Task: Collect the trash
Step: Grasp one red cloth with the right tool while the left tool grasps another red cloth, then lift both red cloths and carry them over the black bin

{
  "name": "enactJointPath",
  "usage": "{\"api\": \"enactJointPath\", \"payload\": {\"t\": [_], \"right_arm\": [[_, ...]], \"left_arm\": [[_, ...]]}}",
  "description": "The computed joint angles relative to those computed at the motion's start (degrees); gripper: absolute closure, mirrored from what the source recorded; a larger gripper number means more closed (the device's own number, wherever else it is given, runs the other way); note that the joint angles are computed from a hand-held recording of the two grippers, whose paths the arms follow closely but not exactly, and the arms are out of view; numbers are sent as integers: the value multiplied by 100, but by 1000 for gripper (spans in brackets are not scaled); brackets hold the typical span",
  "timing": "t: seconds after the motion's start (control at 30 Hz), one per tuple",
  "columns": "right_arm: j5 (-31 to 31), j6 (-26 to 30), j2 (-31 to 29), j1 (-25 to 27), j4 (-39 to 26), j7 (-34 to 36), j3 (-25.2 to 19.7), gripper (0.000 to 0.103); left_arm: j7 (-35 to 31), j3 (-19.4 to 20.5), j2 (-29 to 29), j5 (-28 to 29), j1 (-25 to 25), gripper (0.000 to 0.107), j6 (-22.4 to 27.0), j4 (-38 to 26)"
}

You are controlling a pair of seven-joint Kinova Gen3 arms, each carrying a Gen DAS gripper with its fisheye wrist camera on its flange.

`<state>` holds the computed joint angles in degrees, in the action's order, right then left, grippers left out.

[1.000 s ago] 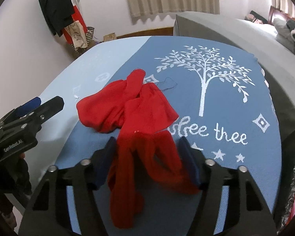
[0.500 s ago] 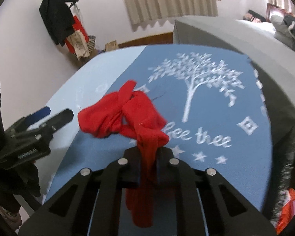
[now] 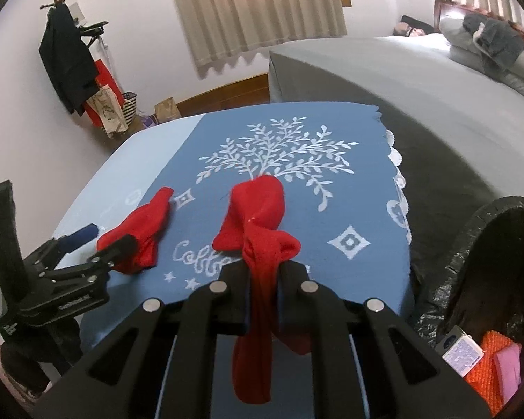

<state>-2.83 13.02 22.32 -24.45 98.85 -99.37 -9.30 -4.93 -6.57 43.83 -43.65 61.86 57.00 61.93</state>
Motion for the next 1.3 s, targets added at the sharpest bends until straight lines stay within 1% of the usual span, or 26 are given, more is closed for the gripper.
{"api": "enactJointPath", "payload": {"t": [0.07,0.1,0.13,0.17,0.2,0.23,0.27,0.3,0.37,0.53,0.8,1.0,1.2,1.3], "right_arm": [[-29,-1,16,71,-2,53,-67,93],[-33,8,16,75,-9,68,-72,93],[-43,3,25,100,-12,98,-98,93],[-49,2,18,98,-7,112,-102,93],[-61,-5,14,121,-2,143,-130,93],[-80,-9,10,154,0,178,-167,93],[-108,-9,10,201,-5,222,-216,93],[-121,-9,-8,179,6,223,-208,93],[-158,-11,-32,211,17,272,-248,93],[-266,-45,-126,329,99,431,-369,93],[-403,-136,-342,434,258,587,-444,93],[-517,-234,-536,572,402,728,-557,93],[-675,-289,-779,753,550,884,-665,93],[-770,-317,-914,841,635,962,-706,93]], "left_arm": [[-118,82,16,98,-106,31,-86,-47],[-144,98,17,140,-134,34,-135,-51],[-174,125,-2,195,-176,43,-230,-16],[-237,161,-7,265,-226,54,-298,-15],[-283,177,-13,325,-256,60,-354,-3],[-326,201,-32,394,-301,69,-457,30],[-315,177,-51,426,-298,76,-536,80],[-299,147,-71,443,-281,79,-578,116],[-235,57,-83,405,-196,88,-589,142],[-67,-45,-113,272,-41,92,-511,129],[7,-46,-129,81,99,92,-269,-110],[-249,65,-44,139,107,92,-18,-494],[-370,29,30,155,208,92,87,-781],[-505,16,104,169,253,92,195,-1032]]}}
